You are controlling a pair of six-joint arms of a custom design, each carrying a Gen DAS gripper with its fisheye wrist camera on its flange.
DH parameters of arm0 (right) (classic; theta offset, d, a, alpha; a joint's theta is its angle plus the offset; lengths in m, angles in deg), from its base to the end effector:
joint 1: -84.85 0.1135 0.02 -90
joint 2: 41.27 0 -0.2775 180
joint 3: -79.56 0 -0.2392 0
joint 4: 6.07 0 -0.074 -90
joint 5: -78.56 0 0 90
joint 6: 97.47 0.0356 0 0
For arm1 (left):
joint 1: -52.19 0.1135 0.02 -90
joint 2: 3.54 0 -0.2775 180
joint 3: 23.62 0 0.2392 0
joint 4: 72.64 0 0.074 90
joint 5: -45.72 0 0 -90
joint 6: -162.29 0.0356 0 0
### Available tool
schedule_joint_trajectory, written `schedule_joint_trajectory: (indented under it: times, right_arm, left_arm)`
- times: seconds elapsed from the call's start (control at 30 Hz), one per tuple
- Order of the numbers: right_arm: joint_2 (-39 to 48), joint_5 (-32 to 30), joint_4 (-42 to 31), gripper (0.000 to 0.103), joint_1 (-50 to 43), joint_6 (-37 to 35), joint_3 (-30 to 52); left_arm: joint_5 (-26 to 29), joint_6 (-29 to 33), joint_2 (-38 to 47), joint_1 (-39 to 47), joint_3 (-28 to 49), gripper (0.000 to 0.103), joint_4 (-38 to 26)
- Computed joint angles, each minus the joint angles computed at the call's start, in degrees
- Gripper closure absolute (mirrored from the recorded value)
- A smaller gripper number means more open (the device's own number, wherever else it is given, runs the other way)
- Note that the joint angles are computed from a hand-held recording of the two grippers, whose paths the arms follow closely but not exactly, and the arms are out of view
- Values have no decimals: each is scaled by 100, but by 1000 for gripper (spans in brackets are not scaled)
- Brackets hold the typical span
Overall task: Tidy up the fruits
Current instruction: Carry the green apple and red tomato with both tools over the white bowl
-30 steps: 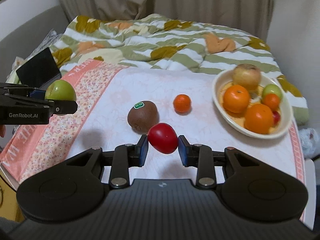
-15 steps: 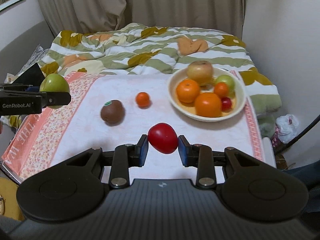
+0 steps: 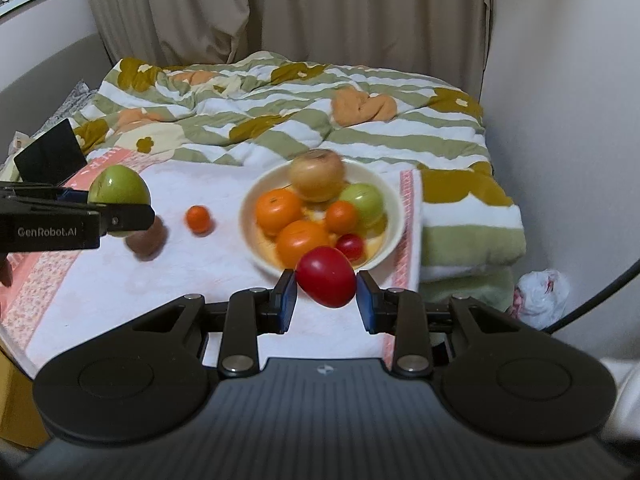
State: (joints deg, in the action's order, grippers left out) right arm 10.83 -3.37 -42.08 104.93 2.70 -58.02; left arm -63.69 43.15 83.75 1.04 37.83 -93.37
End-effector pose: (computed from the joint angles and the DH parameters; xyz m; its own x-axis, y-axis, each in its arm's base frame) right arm 0.1535 0.0508 0.2141 -0.7053 -0.0717 -0.7053 -0.1253 0.9918 0.0245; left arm 0.1950 -0.2232 0.2083 -0.6858 0.1193 -0.7180 0.2946 0.9476 -0.1240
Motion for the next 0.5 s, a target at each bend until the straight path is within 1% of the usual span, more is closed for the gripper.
schedule_joint_trajectory:
  times: [0.07, 0.23, 0.37, 0.5]
  right_arm:
    - [214, -370, 260, 55, -558, -369, -1]
    - [841, -1093, 907, 55, -1535, -812, 25]
    - [1414, -1425, 1334, 55, -2035, -997, 128]
    - [1942, -1548, 1660, 55, -2264, -1003, 263]
  left_arm:
    - [-3, -26, 324, -14, 299, 46, 5]
    - [75, 96, 1110, 35, 1040, 46, -3]
    - [300, 267, 1759, 200, 1673, 46, -81]
    - [531, 535, 2407, 367, 2328, 46, -209]
